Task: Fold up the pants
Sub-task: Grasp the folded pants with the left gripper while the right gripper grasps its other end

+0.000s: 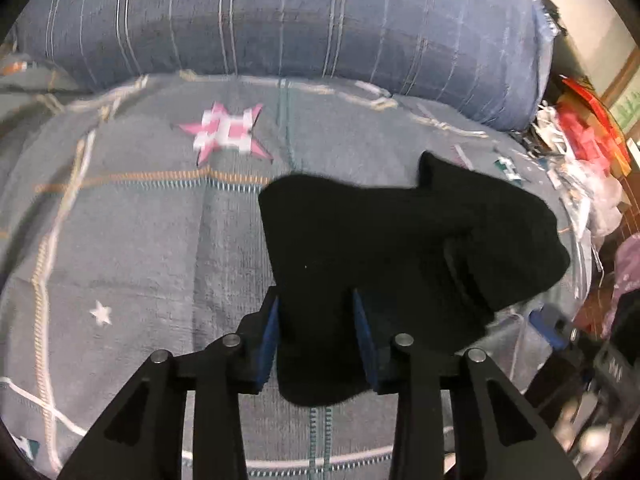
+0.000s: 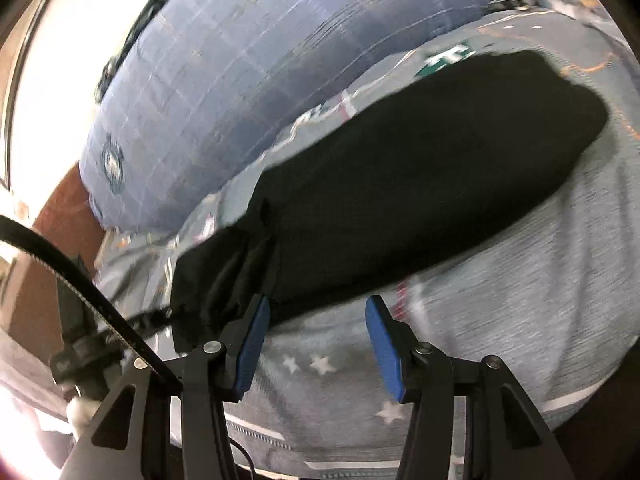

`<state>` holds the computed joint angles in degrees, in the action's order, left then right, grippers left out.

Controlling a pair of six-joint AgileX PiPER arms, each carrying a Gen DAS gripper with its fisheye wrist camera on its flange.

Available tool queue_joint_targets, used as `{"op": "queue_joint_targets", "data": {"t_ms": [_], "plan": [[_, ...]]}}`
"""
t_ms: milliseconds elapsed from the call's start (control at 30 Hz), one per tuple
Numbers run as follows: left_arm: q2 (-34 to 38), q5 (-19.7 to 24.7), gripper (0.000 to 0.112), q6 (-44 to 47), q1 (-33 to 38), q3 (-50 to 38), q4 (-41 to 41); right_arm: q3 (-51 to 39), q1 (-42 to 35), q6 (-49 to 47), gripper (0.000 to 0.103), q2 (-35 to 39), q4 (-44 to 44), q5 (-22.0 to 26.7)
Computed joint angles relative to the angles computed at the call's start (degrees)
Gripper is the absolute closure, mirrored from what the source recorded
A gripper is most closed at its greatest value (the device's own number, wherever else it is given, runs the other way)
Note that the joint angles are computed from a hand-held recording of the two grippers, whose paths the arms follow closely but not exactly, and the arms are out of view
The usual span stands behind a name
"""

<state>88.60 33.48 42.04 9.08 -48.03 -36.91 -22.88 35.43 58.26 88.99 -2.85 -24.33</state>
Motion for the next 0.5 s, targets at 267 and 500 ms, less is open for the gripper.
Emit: {"op": "queue_joint_targets", "data": {"t_ms": [267,500], "plan": [[-1.58,1.93,0.059,-6.63,-15.91,-8.96,6.83,15.73,-38.9,31.85,0.037,-12.88,-40.53,-12.91],[21.44,10.23,0.059,-15.82,-35.53,-38.41,13.14,16.4,-56.12,33.41,0.035,-4.55,-55.03,-23.71]]}}
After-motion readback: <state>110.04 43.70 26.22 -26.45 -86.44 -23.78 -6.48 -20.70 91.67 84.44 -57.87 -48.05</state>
